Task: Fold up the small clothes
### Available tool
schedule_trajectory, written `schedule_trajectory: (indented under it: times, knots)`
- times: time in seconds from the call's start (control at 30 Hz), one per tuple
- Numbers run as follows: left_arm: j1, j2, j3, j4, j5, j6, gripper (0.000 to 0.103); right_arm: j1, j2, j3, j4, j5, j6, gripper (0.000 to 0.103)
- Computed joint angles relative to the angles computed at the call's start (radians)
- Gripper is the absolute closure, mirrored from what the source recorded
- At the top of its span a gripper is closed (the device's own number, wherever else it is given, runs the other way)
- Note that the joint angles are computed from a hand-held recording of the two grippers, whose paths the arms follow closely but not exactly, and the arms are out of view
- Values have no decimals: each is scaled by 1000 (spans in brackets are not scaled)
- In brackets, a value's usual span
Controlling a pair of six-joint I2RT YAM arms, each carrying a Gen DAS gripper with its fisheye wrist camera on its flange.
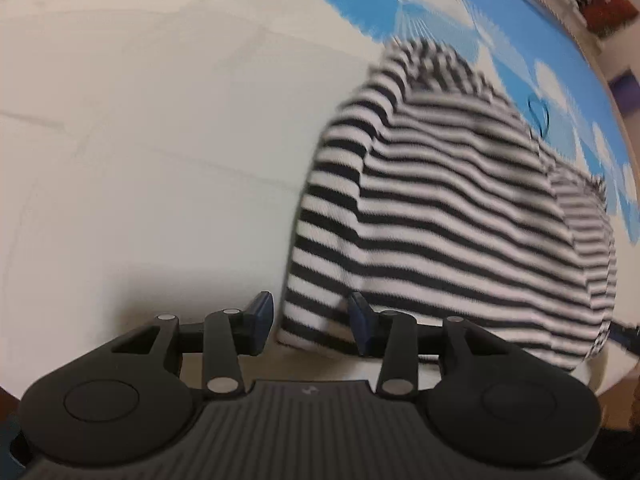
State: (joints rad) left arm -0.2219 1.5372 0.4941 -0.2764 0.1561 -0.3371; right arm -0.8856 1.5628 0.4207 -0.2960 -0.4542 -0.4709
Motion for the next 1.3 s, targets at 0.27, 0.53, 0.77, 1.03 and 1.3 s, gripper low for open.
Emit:
schedule_trajectory:
  times: [0.27,0.53,0.77,1.03,1.3]
  knots:
    - [157,-399,-146,27,63,35,103,-246,-50,64,-151,-264,-84,96]
    - [-77,-74,-23,-126,-185,63,95,-84,12,-28,104,194,-41,103]
    - [-177,-373,-73,-20,-188,-45,64,-152,-221,-78,34,-129,-113,85]
    - [-371,-101,63,193,-197,-88,64,205,-191,-109,113,-96,50,75]
    - [-404,352,363,209,-220,-157,64,494,-72,-59,306,19,351,73]
